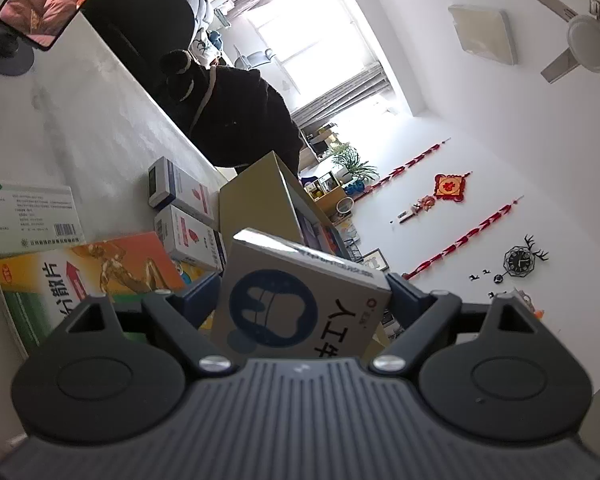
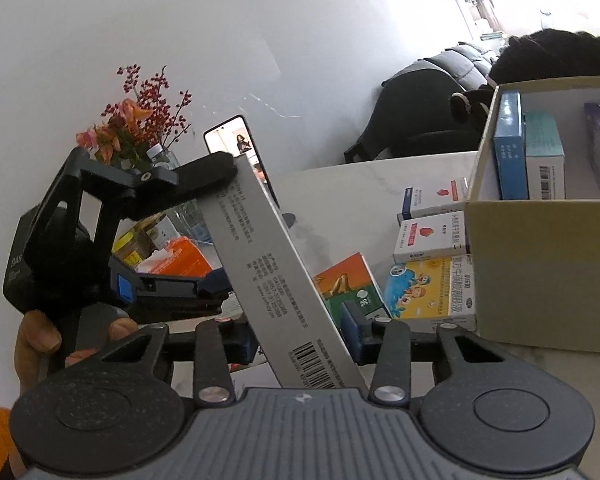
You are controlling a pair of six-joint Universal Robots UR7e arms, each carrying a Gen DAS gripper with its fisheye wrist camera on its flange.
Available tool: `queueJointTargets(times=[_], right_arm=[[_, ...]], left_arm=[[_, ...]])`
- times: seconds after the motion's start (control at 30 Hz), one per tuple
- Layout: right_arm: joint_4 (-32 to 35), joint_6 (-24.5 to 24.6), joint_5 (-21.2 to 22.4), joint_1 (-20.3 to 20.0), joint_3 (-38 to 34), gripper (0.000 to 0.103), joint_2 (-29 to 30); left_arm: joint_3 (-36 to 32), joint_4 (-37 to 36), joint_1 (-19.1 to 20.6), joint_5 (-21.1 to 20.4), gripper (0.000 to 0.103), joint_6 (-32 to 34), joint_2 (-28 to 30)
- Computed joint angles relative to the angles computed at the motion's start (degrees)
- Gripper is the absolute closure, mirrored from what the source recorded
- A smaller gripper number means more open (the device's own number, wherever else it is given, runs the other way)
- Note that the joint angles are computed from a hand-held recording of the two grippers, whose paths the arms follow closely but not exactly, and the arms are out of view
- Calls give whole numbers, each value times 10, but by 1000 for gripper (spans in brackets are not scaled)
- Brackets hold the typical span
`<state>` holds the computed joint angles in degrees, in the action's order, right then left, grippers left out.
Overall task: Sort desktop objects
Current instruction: 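Grasp the white box with the right gripper while the left gripper holds it, then open the left gripper while the right gripper takes the white box away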
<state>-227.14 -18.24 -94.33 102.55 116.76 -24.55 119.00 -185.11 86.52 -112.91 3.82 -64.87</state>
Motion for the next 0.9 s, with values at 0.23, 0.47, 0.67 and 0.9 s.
queueJointTargets(times=[0.23, 0.47, 0.67, 0.9], right_arm=[[8, 8, -4, 3, 1, 70, -10], [22, 41, -2, -4, 10, 70, -29], [14, 50, 6, -7, 23, 70, -52], [20, 59, 12, -3, 33, 70, -96]], left_arm=[[14, -6, -7, 18, 10, 27, -16], [20, -8, -7, 32, 8, 25, -25], [22, -5, -7, 44, 6, 17, -31], [23, 2, -9, 56, 4, 22, -33]])
